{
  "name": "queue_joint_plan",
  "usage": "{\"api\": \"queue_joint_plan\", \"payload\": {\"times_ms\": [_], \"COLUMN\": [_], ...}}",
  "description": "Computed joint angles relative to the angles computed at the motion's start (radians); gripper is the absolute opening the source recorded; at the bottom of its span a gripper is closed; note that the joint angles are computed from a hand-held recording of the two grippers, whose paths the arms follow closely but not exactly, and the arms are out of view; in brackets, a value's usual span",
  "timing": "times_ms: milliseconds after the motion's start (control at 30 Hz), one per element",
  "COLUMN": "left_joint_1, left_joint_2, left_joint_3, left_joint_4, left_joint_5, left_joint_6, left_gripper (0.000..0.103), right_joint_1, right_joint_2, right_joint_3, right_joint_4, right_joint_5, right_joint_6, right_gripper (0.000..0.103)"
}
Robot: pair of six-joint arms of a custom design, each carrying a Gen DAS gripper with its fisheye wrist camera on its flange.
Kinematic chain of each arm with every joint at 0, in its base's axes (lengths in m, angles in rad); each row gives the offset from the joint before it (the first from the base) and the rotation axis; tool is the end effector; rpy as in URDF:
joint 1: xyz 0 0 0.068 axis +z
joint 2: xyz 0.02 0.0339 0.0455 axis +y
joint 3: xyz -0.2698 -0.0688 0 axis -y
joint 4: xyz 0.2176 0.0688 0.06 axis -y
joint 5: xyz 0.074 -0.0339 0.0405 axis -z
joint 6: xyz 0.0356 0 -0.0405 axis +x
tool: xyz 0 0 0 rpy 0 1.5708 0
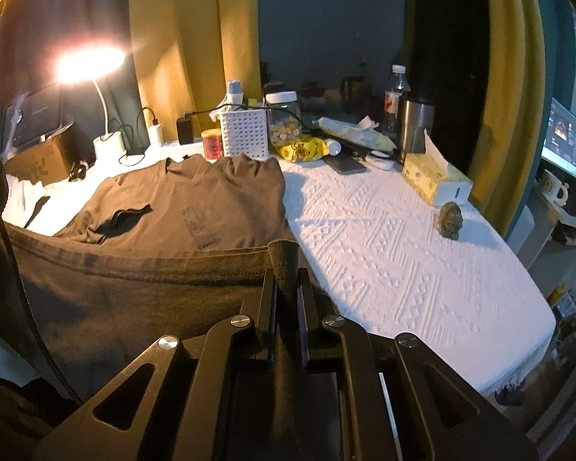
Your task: Fold small clothes
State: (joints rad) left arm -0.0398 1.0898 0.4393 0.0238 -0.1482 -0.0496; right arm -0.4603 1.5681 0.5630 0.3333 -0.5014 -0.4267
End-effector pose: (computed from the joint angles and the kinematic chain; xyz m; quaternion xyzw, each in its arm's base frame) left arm 0.1932 -0.0024 0.2046 -0.0380 0.8880 0.0456 0.4560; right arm 0.2485 -0.1041 0.1663 -0.0931 0.8742 0.0212 0.4761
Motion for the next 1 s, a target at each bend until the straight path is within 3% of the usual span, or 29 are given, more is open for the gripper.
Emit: {"api": "queue_joint_plan", "payload": {"times_ms": [1000], "left_joint_1": [0.084], "left_joint_2": [0.257], "left_joint_3": [0.272], "left_joint_4": [0.050], "left_joint_5": [0.068], "left_joint_6": [0.038], "left_gripper": [0.005], "right_joint_1": [0.143], "right_joint_2": [0.156], "right_joint_3": [0.350], "right_joint_4": [-0.101], "right_joint_5": [0.091], "right_joint_6": [0.112], "right_gripper": [0.010]}}
